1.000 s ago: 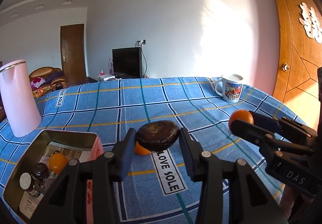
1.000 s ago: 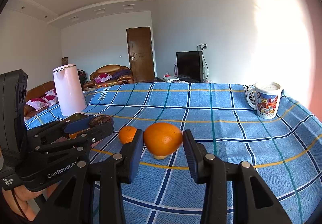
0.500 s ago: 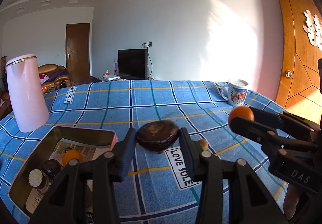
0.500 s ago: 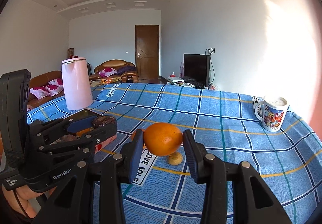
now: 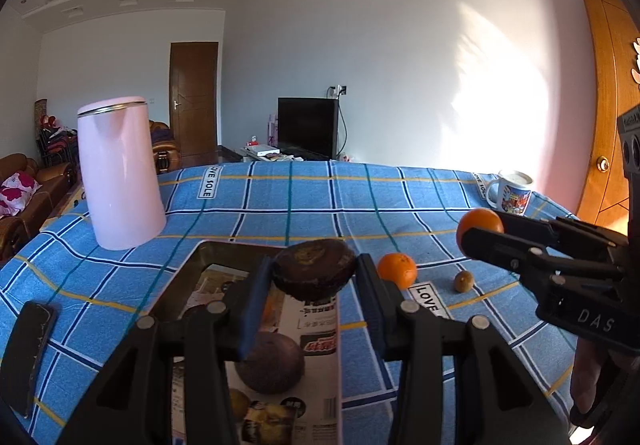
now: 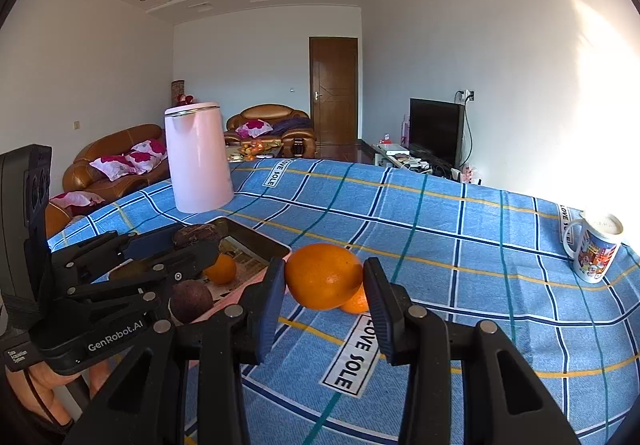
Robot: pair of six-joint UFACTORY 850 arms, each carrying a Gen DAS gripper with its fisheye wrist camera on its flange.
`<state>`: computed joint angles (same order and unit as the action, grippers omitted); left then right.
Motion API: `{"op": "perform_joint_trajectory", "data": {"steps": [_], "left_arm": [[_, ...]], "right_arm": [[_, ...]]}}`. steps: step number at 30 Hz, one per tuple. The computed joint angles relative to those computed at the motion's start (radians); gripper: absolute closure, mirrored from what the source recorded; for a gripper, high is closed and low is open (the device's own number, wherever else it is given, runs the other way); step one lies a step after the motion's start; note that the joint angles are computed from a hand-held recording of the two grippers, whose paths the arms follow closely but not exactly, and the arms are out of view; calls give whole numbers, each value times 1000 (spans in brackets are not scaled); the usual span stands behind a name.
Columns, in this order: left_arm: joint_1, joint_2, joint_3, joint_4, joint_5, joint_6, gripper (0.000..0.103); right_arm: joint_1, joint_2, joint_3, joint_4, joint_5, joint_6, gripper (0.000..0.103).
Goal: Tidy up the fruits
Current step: 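Lower the brown fruit and orange into the tin and open both grippers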
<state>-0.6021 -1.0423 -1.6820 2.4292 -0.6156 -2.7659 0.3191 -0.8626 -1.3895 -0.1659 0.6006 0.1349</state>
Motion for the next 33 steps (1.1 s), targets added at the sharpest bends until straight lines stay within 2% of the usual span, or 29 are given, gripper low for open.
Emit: {"op": "perform_joint_trajectory", "data": {"steps": [9,16,25,27,30,33], "left_arm": [[49,55,137,-89,-29,14,58],[70,53,159,-95,8,-24,58],[64,56,164,-125,17,29,58],[62,54,160,-124,31,36,58],[56,42,143,-175,40,91,57],[53,40,143,-204,24,114,56]], "right_arm": [[40,-80,-146,-169,-99,121,61],[68,-163,-279,-302,-196,248,61],[91,-260,-429,-437,-329,398,61],[89,-269,-442,-493,-339,458,61],[91,-269,-441,-475,-341,436,61],[89,-267,-440,-554,-333,512,61]]}}
